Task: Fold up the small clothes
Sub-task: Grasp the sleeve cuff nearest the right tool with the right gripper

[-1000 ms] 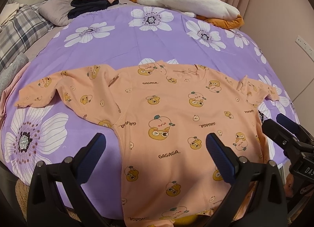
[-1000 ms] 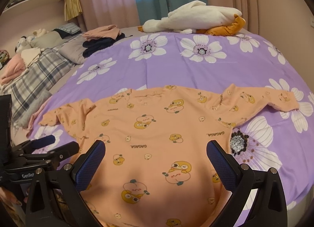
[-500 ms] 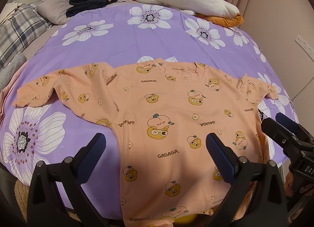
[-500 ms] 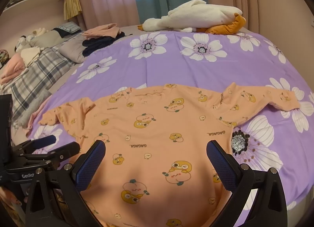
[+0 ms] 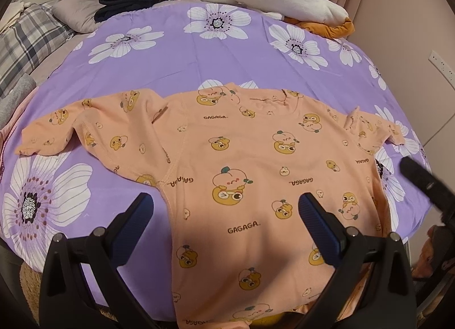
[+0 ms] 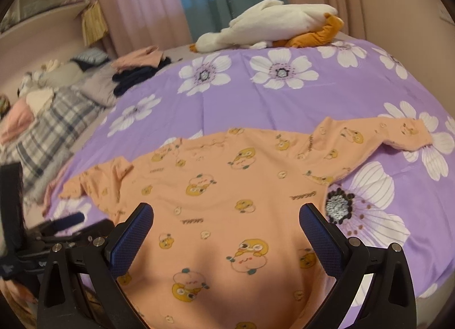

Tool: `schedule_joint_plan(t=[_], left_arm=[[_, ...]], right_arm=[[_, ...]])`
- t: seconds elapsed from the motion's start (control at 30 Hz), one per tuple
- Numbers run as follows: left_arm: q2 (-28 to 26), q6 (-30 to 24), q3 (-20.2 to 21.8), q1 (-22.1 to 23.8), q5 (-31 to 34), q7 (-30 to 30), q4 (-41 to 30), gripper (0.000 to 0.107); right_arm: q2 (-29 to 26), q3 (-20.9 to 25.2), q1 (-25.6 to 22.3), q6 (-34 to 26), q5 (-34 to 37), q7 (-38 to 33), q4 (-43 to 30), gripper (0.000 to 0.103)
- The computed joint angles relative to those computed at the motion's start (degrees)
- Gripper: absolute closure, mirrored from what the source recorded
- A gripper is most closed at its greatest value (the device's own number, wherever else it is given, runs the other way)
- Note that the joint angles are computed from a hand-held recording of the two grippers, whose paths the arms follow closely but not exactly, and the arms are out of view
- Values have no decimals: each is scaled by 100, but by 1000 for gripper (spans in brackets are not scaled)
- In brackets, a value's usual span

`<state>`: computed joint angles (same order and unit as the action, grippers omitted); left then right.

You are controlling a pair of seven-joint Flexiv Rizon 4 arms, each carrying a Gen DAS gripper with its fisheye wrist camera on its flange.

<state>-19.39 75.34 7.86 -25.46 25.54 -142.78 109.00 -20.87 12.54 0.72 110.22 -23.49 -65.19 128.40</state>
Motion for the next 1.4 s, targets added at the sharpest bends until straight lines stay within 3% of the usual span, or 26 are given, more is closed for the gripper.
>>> schedule_joint_plan(t=[0.07,0.2,0.27,0.37,0.57,0.63,0.77,0.8,0.9,1.0,1.07,1.17,1.23,1.4], left_arm=[[-42,35,-87,99,-123,124,-15,5],[-181,238,-187,243,-462,404,-23,6],[-310,400,-213,297,-645,559,-37,10],[-481,431,-258,359,-1017,809,-23,18],[-595,413,-117,252,-1522,1014,89,23],[-603,438,-104,253,-1601,1052,119,23],[-661,422,-192,329,-1849,1242,159,23],[-681,383,-177,312,-1869,1271,136,23],[-720,286,-98,232,-1855,1289,80,23],[-738,237,-91,227,-1868,1299,54,22],[-732,261,-123,263,-1899,1328,75,21],[-741,359,-167,313,-1979,1358,109,21],[-749,383,-168,313,-2014,1384,114,21],[-715,519,-261,397,-2174,1480,209,21]], right_arm=[[-143,452,-650,44,-344,308,-110,1],[-231,345,-935,64,-388,688,-271,1],[-393,561,-1437,-18,-588,1031,-455,2],[-741,892,-2081,-372,-881,1429,-862,14],[-1388,872,-2345,-1335,-244,1666,-1976,30],[-1724,1188,-2647,-1740,58,1760,-2489,41],[-2408,1993,-3258,-2261,695,1717,-3355,50],[-2510,1980,-3224,-2423,782,1734,-3553,54],[-2548,1294,-2672,-2602,925,1990,-3856,68],[-2746,1123,-2515,-2555,1146,1917,-4156,95],[-2783,1147,-2516,-2442,1308,1783,-4230,98],[-2688,1022,-2493,-1760,1507,1441,-4086,99],[-2420,524,-2189,-1432,1703,1446,-3892,100],[-2198,-11,-1838,-1670,1663,1272,-3965,100]])
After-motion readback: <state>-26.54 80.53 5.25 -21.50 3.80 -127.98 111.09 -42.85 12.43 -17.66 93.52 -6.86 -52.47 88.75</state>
